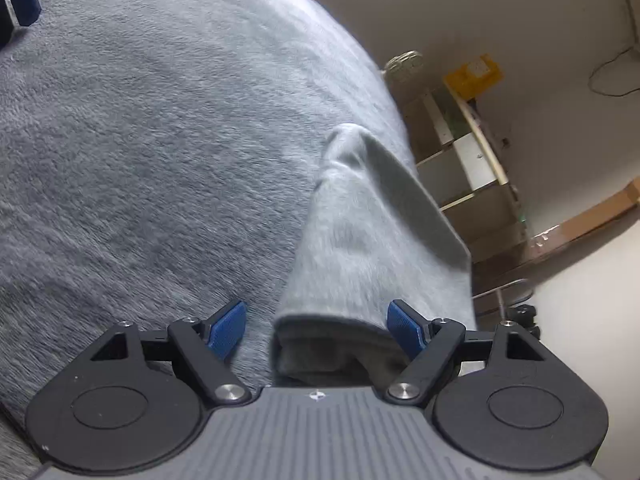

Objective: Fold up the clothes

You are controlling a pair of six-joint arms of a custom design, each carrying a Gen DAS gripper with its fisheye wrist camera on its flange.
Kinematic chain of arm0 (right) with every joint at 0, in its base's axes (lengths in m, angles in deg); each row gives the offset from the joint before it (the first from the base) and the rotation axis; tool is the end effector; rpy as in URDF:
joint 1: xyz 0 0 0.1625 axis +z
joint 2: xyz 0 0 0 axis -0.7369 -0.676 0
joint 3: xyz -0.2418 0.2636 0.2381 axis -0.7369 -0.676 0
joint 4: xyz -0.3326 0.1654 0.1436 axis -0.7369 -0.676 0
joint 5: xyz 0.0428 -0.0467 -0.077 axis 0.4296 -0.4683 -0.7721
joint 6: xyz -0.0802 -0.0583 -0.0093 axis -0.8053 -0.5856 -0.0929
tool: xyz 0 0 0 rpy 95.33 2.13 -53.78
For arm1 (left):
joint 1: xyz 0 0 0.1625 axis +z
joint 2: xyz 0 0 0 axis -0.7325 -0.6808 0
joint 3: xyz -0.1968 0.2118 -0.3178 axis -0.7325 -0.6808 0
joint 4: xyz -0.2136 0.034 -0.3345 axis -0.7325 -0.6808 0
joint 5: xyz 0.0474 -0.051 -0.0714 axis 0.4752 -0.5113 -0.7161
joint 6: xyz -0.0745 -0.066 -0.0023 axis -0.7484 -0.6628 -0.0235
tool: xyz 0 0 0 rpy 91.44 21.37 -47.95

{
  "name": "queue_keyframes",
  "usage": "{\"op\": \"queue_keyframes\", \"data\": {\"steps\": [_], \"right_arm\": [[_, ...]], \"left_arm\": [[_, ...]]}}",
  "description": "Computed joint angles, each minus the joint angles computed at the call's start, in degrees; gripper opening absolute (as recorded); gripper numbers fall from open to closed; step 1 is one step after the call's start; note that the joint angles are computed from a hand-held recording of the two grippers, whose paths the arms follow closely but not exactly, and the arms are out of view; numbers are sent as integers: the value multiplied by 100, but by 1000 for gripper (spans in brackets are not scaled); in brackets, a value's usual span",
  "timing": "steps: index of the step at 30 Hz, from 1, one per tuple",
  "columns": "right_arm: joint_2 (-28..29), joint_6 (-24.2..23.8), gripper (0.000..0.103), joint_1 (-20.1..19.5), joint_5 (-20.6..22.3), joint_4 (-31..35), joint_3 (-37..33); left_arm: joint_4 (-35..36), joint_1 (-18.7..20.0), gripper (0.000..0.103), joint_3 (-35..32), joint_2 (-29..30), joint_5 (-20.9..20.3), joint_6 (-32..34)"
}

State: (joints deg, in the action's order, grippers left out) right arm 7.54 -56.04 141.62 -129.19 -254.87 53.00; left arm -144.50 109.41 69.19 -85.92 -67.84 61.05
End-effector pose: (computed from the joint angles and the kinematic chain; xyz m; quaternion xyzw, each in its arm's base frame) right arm 0.1402 -0.7932 0.1743 0.5400 -0.6252 0.1926 0.5296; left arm -0.1838 -0.7246 0.1211 0.1428 0.9415 -0.2754 0.1316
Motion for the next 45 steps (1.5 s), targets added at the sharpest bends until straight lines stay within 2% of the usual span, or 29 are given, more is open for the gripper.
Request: {"op": "queue_keyframes", "data": {"steps": [1,2,4,6,9,12,14,16,17,18,21,23,26,28,30,31,32,36,39,40,42,45], "right_arm": [[2,-22,72,-3,-22,9,-45],[23,-254,67,-16,27,-68,-76],[14,-834,62,-70,128,-141,-42],[-11,-1296,43,-105,195,-207,49],[-101,-1876,31,-94,326,-466,244],[-217,-1672,30,-52,254,-310,286],[-213,-1708,31,-97,169,-209,325],[-202,-1811,42,-137,186,-283,437],[-278,-1594,48,-111,207,-167,509],[-419,-1138,47,-60,254,89,599],[-873,662,47,43,649,806,708],[-842,1839,47,32,853,971,287],[-515,3209,47,-21,996,1009,-684],[-276,3935,46,-127,831,1433,-1339],[-52,4519,43,-296,177,2523,-1915],[-29,4757,41,-386,71,2804,-1997],[-122,4947,42,-462,145,2844,-1838],[-429,5791,42,-447,548,2173,-1333],[-501,5962,42,-404,1003,1657,-1200],[-495,6015,42,-405,1005,1589,-1204],[-372,6269,42,-432,883,1887,-1483],[-202,7196,43,-499,306,3325,-2075]], "left_arm": [[0,-6,72,16,0,-6,-24],[12,-15,72,24,4,-3,-34],[25,-39,72,27,7,26,-20],[7,-63,72,32,-2,61,2],[-79,-84,73,66,-32,101,17],[-60,-58,73,78,-45,123,-52],[-2,-49,73,53,-23,161,-111],[19,-50,73,17,-3,166,-93],[10,-54,73,1,3,156,-47],[1,-58,73,-14,10,145,-1],[17,-62,73,-78,49,181,54],[39,-55,73,-111,67,179,-1],[42,-74,73,-176,113,176,-20],[-7,-110,73,-175,123,201,30],[-34,-139,73,-147,96,245,49],[-39,-149,73,-136,78,261,57],[-73,-160,73,-100,47,290,79],[-142,-173,74,12,-46,414,62],[-110,-167,74,63,-92,489,-47],[-82,-172,74,55,-94,487,-91],[-18,-186,74,26,-89,471,-181],[-25,-274,74,23,-105,464,-33]]}}
